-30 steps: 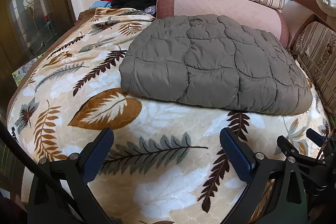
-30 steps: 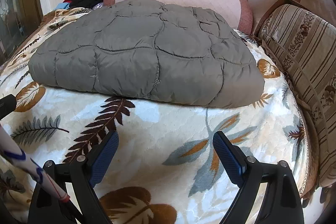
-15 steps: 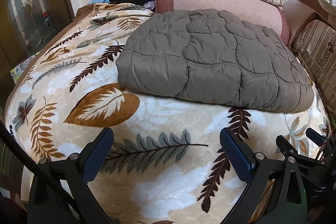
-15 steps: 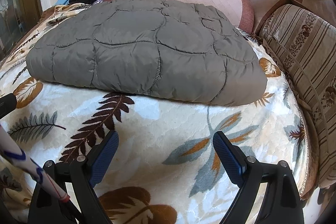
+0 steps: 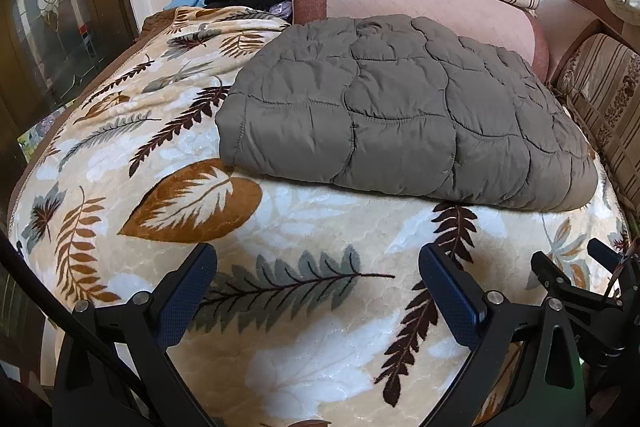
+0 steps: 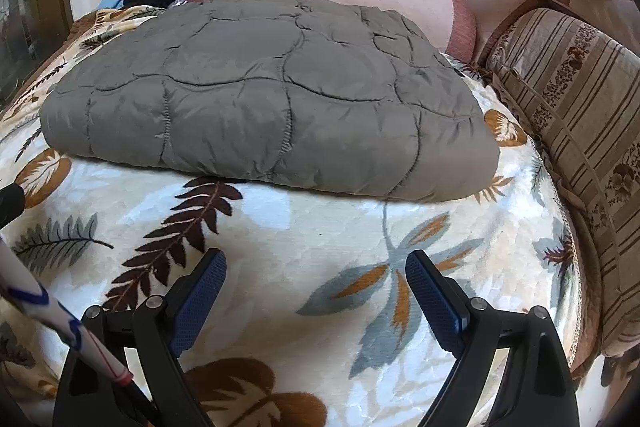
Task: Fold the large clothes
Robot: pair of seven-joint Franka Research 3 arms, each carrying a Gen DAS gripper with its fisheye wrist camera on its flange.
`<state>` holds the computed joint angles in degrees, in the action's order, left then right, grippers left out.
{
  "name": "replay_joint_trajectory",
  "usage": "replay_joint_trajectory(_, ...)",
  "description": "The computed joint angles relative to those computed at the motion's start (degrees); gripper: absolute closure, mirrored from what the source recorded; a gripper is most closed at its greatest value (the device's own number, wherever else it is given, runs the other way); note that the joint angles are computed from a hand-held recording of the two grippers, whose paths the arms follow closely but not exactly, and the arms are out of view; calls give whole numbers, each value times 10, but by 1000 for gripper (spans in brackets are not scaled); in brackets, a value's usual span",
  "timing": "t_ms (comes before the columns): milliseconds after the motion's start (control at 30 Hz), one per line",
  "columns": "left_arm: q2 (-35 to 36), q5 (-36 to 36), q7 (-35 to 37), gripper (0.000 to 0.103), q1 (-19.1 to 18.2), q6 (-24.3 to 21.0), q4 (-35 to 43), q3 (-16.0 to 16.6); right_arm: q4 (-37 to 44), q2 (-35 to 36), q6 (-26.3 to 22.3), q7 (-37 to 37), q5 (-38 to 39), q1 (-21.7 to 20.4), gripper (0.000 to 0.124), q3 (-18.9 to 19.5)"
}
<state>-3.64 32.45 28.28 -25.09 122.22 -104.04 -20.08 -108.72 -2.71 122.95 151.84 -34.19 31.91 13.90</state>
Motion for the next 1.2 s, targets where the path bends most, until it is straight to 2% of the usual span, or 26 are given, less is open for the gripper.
replay_joint_trajectory(433,11,-10,17,2,-1,-2,4,4,13,-4,-1,23,-34,-21,30,-6)
replay_joint_trajectory(633,18,-20,25,2,0,-6,6,6,55,28,19,47,-93,-30,30,-23)
replay_joint_trajectory(700,19,-21,26,2,0,-6,7,7,86,57,24,41,-109,-31,30,-33)
replay_joint_trajectory(800,18,-22,28,2,0,-6,6,8,135,109,11,4,-88,-27,30,-53)
replay_joint_trajectory(867,18,-22,27,2,1,-6,6,9,145,130,22,-20,-55,-26,27,-67)
replay_joint_trajectory(933,17,-30,31,2,3,0,3,11,150,140,22,-35,-37,-21,25,-78)
replay_joint_trajectory(1000,17,-41,38,2,5,8,1,13,170,147,3,-60,-17,-15,25,-85)
replay_joint_trajectory(1133,19,-52,43,2,8,18,-1,14,173,131,9,-22,-76,7,26,-94)
replay_joint_trajectory(1200,20,-54,45,2,9,19,-1,14,188,141,23,-26,-88,10,26,-93)
